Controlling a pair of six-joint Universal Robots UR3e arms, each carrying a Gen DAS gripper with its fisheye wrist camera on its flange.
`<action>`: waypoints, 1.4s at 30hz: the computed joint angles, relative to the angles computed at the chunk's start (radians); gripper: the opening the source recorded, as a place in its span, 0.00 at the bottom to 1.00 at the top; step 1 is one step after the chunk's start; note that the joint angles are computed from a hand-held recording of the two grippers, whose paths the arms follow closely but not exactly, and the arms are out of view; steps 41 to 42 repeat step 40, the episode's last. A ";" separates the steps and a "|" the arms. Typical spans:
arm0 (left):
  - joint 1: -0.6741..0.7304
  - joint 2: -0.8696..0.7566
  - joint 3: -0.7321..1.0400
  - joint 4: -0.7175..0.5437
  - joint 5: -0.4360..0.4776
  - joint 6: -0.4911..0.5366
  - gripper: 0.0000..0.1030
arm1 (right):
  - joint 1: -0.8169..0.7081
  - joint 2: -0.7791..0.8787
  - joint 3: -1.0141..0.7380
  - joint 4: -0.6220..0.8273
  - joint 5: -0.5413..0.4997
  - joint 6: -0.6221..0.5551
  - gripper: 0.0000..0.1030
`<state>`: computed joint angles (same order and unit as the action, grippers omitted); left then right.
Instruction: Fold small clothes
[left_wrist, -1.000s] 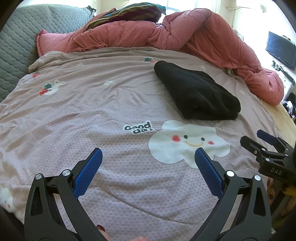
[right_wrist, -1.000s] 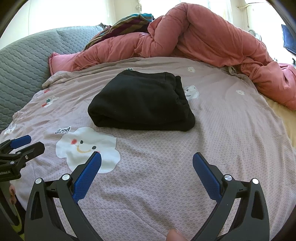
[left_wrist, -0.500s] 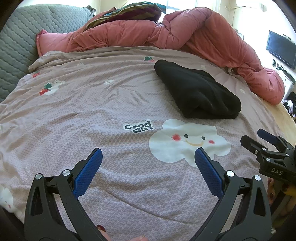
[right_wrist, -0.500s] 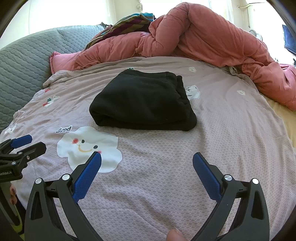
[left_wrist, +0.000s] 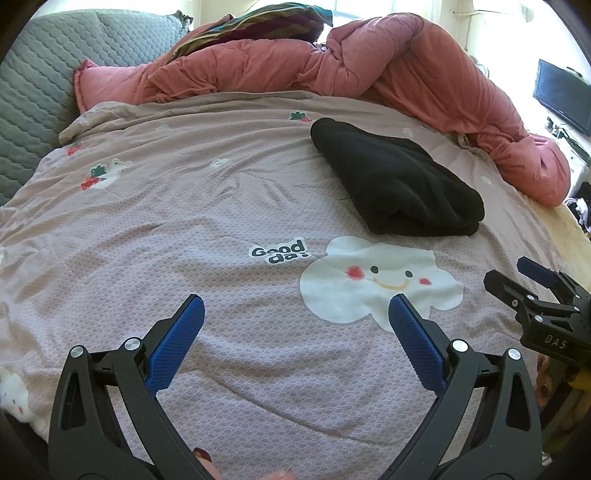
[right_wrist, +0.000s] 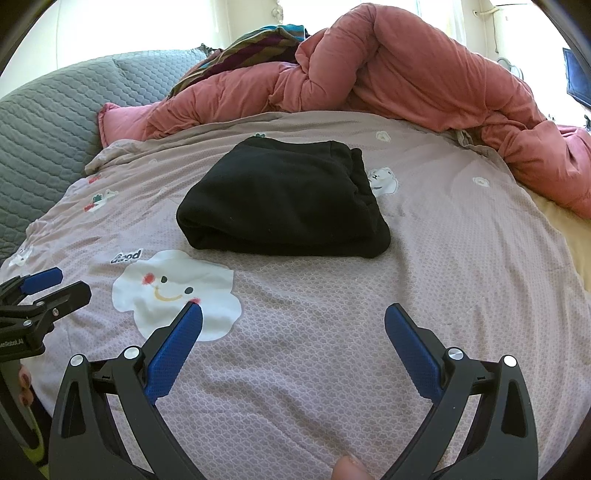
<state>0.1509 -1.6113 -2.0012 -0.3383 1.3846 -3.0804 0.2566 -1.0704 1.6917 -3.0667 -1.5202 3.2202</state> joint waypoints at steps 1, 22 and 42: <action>0.001 0.001 0.000 -0.002 0.000 0.001 0.91 | 0.000 0.000 -0.001 0.001 0.000 0.000 0.96; 0.006 -0.021 0.040 -0.056 0.015 -0.005 0.91 | -0.005 -0.002 -0.009 0.021 -0.028 0.011 0.96; 0.443 -0.243 0.431 -0.330 0.059 -0.052 0.91 | -0.724 -0.522 0.587 0.085 -0.335 0.265 0.95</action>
